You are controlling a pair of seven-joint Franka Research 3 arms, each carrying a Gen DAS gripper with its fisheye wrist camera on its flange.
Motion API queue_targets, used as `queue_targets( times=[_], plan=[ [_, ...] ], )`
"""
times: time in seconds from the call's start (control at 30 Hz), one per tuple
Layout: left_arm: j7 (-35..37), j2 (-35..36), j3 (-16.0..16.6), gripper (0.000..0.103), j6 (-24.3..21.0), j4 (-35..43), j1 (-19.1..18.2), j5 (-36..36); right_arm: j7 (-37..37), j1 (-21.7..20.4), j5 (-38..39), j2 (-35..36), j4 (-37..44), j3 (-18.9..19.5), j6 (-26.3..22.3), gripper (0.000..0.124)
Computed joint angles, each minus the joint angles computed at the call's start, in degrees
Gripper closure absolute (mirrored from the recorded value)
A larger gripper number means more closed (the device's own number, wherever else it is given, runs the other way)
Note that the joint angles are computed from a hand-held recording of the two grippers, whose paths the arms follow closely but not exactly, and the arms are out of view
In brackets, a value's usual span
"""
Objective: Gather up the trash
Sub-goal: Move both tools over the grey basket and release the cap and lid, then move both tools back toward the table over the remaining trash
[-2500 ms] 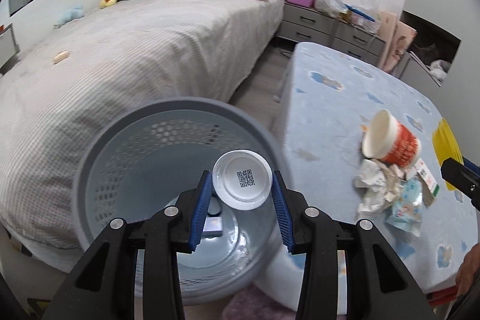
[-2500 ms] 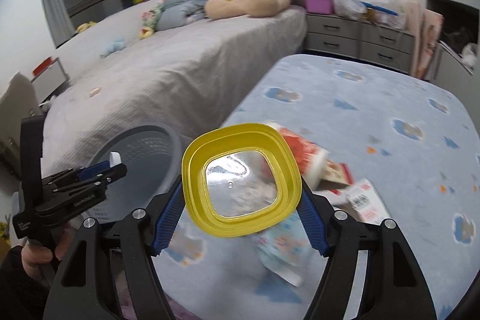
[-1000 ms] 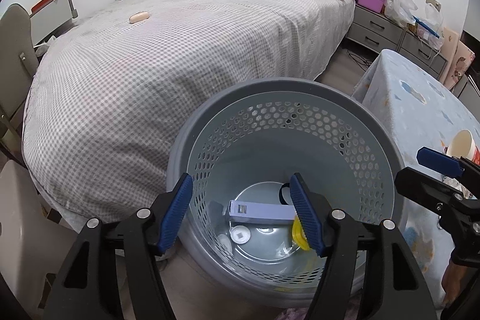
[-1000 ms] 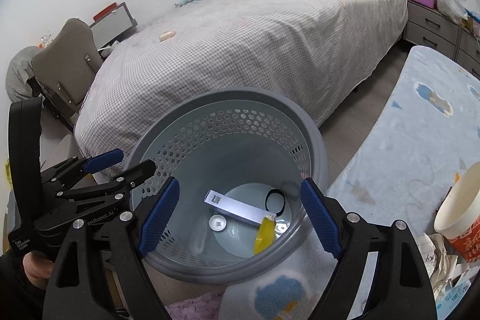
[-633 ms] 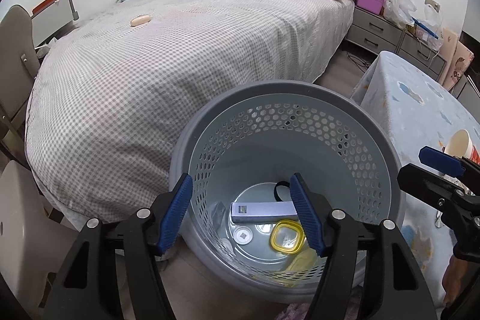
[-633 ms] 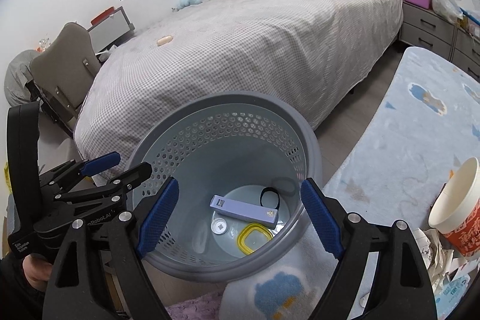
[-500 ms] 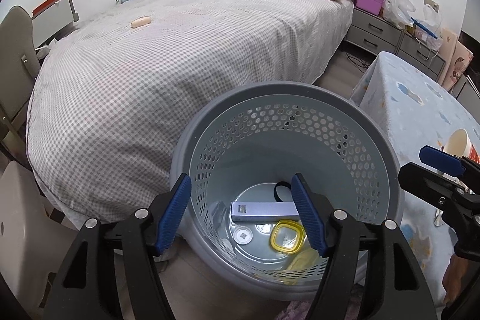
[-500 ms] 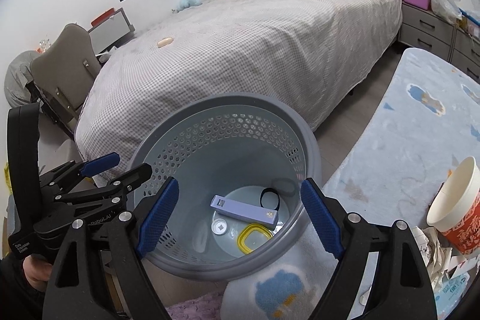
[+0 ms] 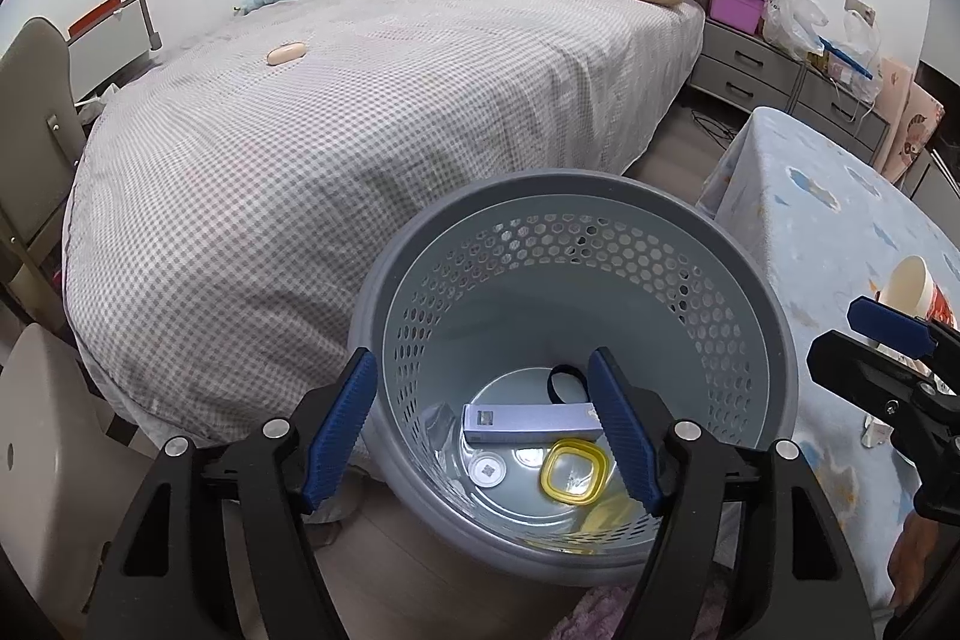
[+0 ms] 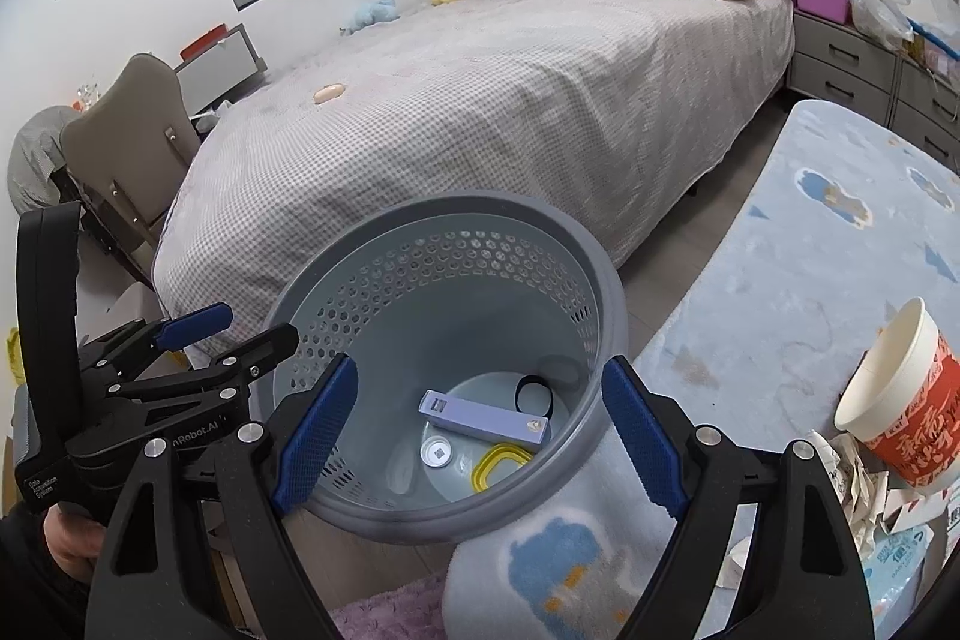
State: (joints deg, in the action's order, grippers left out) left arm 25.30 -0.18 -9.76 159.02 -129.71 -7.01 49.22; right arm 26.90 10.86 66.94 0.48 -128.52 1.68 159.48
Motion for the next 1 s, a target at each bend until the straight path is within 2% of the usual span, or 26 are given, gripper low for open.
queue_targets(
  times=[0.53,1.0],
  plan=[
    [1.9,-0.2,-1.2,0.031,0.5,0.4,-1.6,-1.8,-0.1,-0.6,2.7,-5.3,-6.4,-2.4,1.8,0.042],
    [6.6,2.2,-2.2,0.031,2.3,2.5,-4.9,-5.0,1.3,-2.0,3.0,-12.1,-13.9,-6.1,5.3,0.042]
  ],
)
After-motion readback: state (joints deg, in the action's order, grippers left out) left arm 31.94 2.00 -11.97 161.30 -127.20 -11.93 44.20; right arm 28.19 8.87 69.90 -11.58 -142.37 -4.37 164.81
